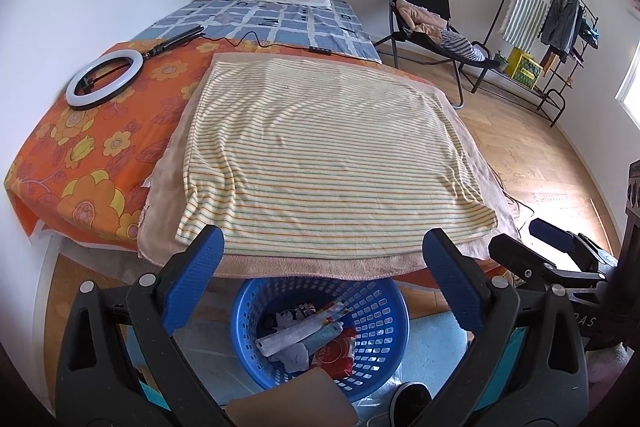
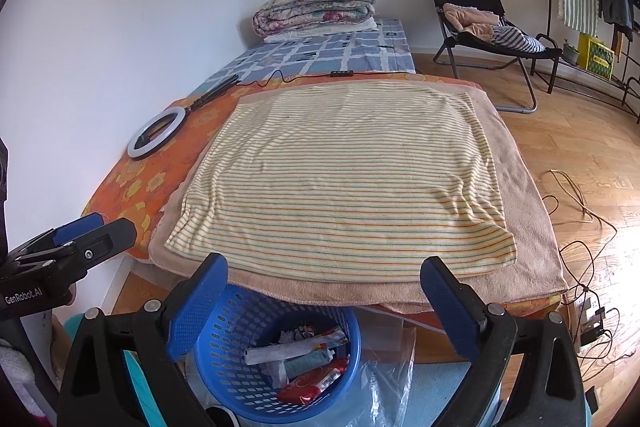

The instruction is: Collect trash

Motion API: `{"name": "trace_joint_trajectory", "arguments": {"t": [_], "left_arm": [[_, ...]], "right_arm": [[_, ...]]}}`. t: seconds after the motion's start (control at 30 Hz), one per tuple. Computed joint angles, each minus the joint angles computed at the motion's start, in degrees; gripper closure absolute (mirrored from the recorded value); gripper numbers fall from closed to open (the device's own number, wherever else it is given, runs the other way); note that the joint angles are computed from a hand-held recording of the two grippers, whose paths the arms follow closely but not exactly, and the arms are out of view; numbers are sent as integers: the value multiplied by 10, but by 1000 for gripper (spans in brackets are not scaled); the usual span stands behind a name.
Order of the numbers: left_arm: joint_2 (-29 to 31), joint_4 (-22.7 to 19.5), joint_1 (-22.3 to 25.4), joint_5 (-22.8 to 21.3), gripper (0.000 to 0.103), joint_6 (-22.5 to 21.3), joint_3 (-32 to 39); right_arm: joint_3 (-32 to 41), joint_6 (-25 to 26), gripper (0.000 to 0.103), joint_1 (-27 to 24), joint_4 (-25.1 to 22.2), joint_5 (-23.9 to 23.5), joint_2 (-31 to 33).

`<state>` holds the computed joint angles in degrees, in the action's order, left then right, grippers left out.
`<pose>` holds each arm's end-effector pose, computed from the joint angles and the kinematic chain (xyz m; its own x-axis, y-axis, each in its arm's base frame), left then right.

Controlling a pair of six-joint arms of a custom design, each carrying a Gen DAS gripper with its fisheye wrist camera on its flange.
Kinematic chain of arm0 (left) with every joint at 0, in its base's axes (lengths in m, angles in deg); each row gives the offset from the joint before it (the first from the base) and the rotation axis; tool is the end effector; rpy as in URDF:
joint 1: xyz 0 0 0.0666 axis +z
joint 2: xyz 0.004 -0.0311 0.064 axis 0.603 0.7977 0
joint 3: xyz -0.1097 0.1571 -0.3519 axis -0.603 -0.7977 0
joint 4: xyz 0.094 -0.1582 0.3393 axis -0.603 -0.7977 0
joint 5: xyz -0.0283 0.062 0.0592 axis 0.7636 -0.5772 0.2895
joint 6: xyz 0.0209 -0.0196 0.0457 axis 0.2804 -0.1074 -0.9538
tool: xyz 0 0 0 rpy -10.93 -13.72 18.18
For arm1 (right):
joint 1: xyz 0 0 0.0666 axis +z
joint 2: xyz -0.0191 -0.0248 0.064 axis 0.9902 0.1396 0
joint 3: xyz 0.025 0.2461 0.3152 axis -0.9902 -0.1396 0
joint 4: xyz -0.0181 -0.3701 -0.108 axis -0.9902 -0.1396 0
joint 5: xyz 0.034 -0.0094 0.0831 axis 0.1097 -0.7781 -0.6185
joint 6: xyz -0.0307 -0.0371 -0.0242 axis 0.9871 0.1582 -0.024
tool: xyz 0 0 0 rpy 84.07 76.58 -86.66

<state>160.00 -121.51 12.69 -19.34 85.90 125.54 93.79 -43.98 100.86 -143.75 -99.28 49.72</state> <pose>0.4371 -0.1889 0.6247 -0.7149 -0.2493 -0.6533 -0.1612 0.9679 -0.1929 0.4868 0.1732 0.6123 -0.7411 -0.1532 -0.6537 -0.3692 0.9062 0.2062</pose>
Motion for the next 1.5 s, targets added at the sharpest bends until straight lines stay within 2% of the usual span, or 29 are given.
{"name": "trace_joint_trajectory", "arguments": {"t": [0.1, 1.5], "left_arm": [[0, 0, 0, -1, 2, -1, 0], [1, -3, 0, 0, 2, 0, 4]], "right_arm": [[0, -3, 0, 0, 2, -2, 0], [-1, -15, 0, 4, 1, -1, -3]]}}
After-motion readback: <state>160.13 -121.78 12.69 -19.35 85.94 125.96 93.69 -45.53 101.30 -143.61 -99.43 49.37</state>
